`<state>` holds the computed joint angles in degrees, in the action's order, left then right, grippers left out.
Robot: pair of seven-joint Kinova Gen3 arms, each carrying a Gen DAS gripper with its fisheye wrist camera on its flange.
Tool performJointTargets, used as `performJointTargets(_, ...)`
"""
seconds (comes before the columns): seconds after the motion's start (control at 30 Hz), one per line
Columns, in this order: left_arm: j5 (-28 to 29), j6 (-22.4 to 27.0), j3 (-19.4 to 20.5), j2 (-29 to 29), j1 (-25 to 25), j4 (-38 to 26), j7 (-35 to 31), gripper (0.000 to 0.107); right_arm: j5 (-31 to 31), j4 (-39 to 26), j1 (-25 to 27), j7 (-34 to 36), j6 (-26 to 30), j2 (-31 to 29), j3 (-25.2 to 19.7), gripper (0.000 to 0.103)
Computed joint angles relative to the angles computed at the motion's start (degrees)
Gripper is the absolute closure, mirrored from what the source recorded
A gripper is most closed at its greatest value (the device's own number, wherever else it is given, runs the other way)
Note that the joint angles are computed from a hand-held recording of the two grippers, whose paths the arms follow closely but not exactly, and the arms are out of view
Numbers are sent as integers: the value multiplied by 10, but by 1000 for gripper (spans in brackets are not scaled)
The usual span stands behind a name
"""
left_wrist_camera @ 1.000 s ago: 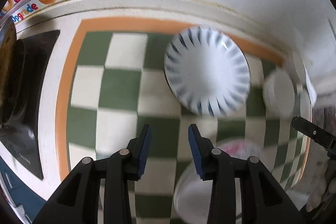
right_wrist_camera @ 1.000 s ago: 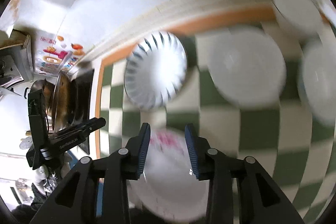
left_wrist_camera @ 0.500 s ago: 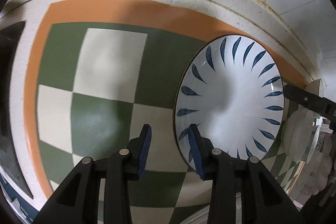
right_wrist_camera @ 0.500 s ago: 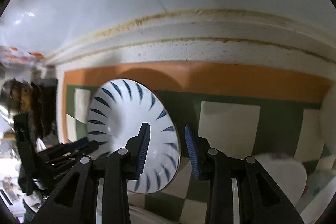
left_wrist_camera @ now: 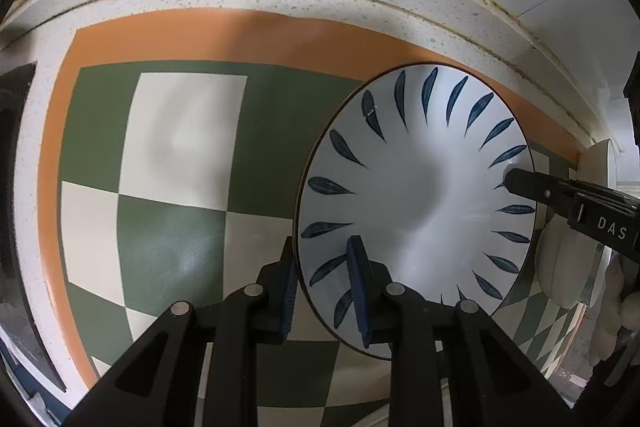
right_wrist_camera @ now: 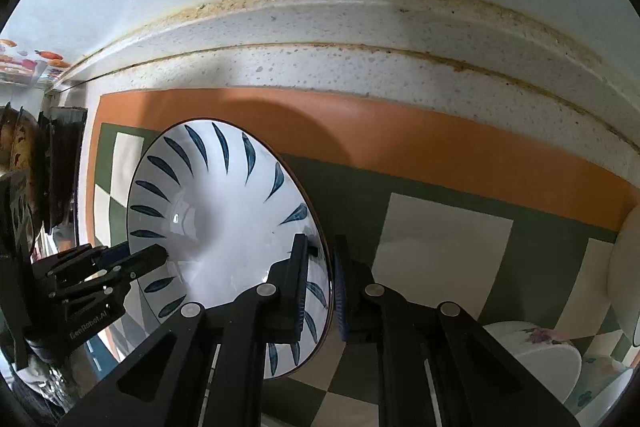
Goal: Organize plates and bowls
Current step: 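Carry the blue-striped plate and lower it onto the pink-rose plate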
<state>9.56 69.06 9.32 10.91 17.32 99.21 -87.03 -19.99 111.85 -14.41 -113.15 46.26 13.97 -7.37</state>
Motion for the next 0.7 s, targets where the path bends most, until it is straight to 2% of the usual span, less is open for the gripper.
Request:
performJointTargets(0.23, -8, 26, 7, -12, 15, -37, 25, 86, -15, 12, 1, 0, 3, -43, -1, 89)
performJointTargets(0.4, -11, 58, 10, -37, 19, -58, 23, 86, -1, 3, -14, -27, 35, -84, -1, 89)
performJointTargets(0.7, -13, 95, 17, -110, 26, -31, 7, 86, 12, 30, -53, -112, 65, -181, -25, 89)
